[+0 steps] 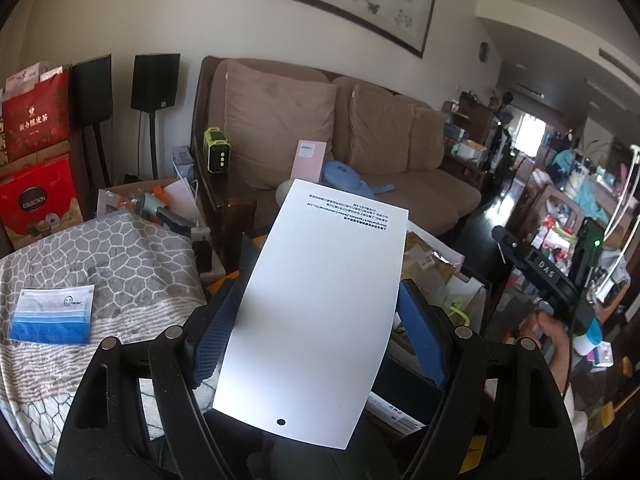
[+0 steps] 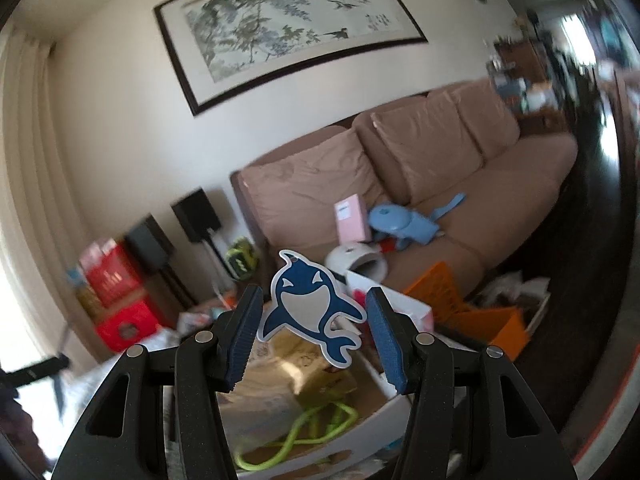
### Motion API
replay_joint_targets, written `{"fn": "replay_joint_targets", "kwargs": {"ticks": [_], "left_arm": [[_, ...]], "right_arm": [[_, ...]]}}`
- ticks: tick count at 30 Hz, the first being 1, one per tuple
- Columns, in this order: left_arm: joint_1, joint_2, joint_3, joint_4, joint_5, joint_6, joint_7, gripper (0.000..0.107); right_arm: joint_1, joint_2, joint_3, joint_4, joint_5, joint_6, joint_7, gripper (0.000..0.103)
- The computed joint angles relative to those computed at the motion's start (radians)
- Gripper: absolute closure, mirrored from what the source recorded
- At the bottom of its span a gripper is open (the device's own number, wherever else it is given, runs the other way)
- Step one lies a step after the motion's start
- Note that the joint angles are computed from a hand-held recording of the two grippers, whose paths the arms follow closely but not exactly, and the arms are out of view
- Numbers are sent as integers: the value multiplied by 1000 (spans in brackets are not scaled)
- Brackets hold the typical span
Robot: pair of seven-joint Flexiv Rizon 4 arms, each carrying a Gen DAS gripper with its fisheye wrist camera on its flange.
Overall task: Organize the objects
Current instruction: 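Carry the white card over the box with the left tool while the right tool carries the sticker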
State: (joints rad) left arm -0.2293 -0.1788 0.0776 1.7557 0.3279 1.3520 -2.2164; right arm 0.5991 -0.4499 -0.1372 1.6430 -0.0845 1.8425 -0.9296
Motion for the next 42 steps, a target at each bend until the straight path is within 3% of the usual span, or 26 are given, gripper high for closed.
{"fn": "replay_joint_targets", "kwargs": {"ticks": [7,15,25,30,42], "left_arm": [[-2,-4,-1,-17,7,-3,5,30],[-4,-15,-7,-26,-14,1,31,30],[-10,-17,0,-17,-27,-2,25,30],[-9,-18,-2,-11,-32,-3,27,30],[-14,-25,0,-8,-40,-4,28,30]], "right_arm": [[-68,0,74,-11,-19,-25,28,48],[-142,-14,174,-49,-122,-147,33,48],[-312,-62,438,-128,-106,-336,-96,48],[-253,-60,380,-147,-89,-423,-110,48],[-189,-62,311,-158,-108,-472,-119,47]]}}
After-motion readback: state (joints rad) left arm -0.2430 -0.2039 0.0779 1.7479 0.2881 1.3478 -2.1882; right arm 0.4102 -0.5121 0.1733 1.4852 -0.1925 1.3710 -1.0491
